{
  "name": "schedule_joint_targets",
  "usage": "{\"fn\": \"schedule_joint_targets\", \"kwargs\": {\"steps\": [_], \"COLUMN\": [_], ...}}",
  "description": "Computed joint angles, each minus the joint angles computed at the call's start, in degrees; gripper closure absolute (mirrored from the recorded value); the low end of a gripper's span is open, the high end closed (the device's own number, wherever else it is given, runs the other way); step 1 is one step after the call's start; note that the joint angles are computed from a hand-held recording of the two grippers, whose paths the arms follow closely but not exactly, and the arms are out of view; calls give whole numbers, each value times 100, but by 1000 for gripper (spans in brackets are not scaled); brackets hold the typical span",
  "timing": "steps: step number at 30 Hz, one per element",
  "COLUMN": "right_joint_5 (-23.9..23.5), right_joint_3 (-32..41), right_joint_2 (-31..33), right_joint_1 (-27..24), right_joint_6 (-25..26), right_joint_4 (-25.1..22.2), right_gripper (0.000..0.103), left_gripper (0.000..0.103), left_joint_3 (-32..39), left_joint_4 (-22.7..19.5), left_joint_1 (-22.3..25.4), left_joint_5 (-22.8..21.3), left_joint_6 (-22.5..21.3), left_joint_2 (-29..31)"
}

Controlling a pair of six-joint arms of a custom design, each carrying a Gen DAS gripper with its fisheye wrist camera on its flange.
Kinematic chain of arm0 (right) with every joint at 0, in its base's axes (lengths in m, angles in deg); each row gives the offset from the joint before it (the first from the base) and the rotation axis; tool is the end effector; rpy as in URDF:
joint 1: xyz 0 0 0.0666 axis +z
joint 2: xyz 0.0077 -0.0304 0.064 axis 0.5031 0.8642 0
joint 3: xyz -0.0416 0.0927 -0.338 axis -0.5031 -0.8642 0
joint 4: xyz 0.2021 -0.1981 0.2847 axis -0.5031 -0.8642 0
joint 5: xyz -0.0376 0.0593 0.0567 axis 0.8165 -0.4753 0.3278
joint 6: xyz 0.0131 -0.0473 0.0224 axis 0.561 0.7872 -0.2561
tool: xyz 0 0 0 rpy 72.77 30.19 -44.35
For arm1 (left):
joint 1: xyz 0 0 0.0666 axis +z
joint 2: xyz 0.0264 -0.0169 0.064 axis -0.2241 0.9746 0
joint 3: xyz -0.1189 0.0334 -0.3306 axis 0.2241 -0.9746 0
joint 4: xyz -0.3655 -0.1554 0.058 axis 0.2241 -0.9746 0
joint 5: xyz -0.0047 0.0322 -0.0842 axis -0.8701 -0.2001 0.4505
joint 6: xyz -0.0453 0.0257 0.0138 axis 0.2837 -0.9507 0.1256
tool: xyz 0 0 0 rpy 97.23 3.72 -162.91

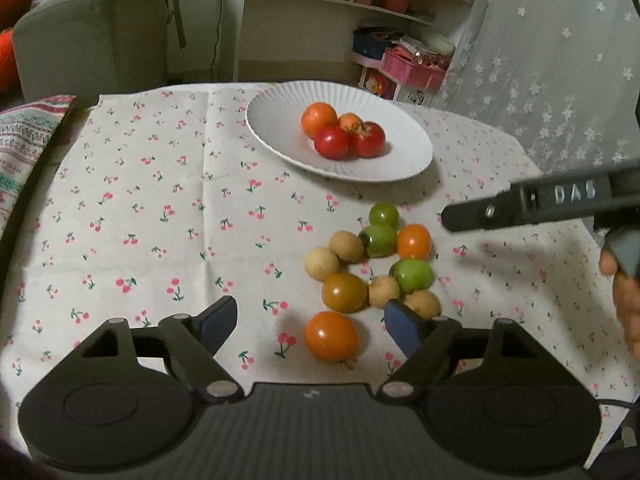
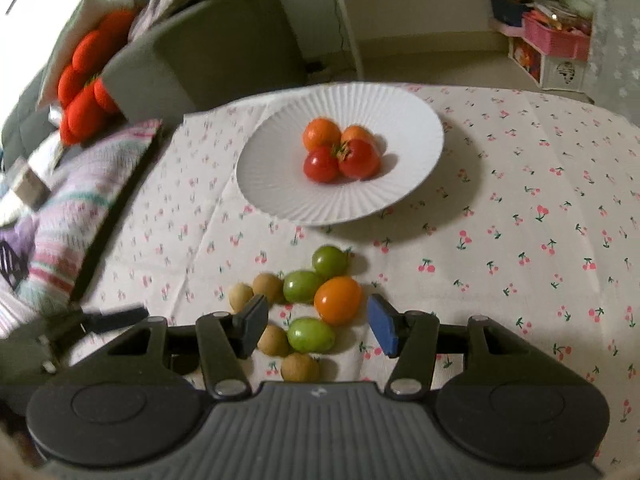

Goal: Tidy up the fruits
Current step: 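Withdraw both grippers from the plate toward the remaining fruits, then grasp an orange tomato with the left gripper while the right gripper grasps another orange tomato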

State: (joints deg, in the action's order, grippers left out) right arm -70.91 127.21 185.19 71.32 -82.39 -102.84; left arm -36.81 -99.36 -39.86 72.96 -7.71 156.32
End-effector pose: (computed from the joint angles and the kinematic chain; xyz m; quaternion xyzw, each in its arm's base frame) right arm 0.4457 0.3857 0.2920 -0.0718 0.9415 0.1711 0.2812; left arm 0.3832 -0.1886 0.2488 0.0044 0.9350 -0.0802 0.3454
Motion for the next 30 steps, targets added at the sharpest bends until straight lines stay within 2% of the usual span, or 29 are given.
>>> {"fn": "schedule_joint_targets", "kwargs": {"steps": [4, 7, 9, 14, 18, 24, 30], "right_joint_5": [102, 73, 41, 2, 7, -242, -293], "right_joint_3": [28, 58, 99, 179, 247, 298, 375], "right_joint_2": [89, 173, 247, 387, 484, 590, 696], "right_joint_1": [-74, -95, -85, -20, -5, -73, -71], "right_joint_6": [-42, 67, 130, 227, 261, -23, -27], "right_joint_4": [102, 159, 115, 20, 2, 9, -15], "right_gripper": [51, 51, 51, 53, 55, 57, 60], "left_gripper": [32, 41, 51, 62, 72, 81, 81], "left_joint_3": [44, 37, 56, 57, 33, 106, 119], "left_joint_4": [47, 41, -13, -2, 103, 71, 57], "left_joint_1": [-88, -112, -80, -27, -46, -89, -130], "left_joint_5": [-74, -81, -24, 63, 86, 114, 26], "left_joint_6": [-92, -153, -121, -76, -207, -236, -284], "left_joint_2": [116, 158, 211, 268, 255, 341, 357]}}
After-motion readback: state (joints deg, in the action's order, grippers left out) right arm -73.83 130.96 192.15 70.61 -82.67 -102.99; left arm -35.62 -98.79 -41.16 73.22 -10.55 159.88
